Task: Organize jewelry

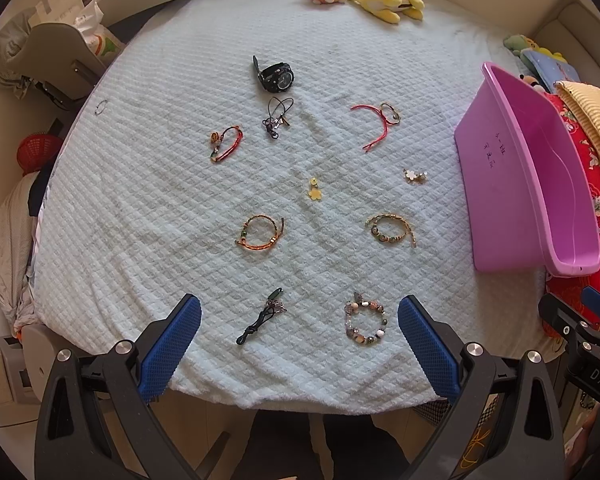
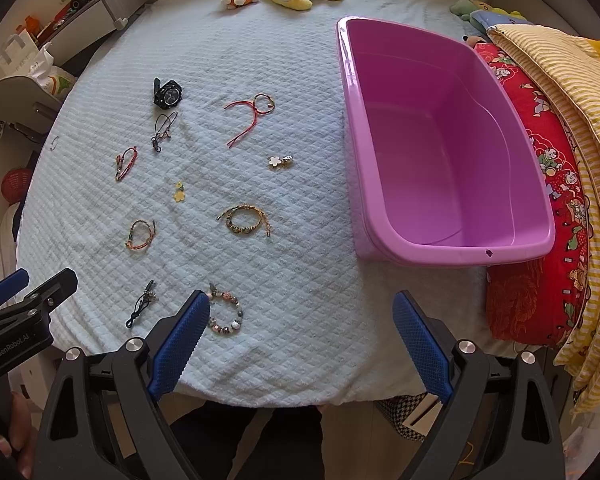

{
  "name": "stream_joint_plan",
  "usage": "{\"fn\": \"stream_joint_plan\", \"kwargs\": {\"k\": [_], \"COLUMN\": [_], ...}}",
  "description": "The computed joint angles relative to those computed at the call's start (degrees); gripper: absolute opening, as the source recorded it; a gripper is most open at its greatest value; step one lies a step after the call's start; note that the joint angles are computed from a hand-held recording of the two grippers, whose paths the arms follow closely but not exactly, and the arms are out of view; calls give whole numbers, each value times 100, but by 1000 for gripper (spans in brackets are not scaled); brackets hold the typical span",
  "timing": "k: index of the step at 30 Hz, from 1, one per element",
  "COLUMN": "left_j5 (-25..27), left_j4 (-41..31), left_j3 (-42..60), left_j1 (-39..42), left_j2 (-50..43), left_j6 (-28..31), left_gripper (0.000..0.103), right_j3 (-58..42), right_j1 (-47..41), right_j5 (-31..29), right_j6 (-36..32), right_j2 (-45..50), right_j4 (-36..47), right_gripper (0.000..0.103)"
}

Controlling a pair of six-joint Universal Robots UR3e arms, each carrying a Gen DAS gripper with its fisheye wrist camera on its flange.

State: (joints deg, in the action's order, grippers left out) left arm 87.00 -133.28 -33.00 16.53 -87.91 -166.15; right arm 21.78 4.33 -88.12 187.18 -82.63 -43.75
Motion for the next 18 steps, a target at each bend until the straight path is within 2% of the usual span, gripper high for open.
{"fn": "stream_joint_plan", "kwargs": {"k": [18], "left_j5": [7], "left_j4": [-67], "left_j3": [185], "left_j1": [-43], "left_j2": [-119], "left_j6": [-24], "left_gripper": [97], "right_j3": [-151], "right_j1": [16], "right_j5": [-17], "right_j6": [30], "right_j2": [72], "right_j4": [65], "right_gripper": [89]}}
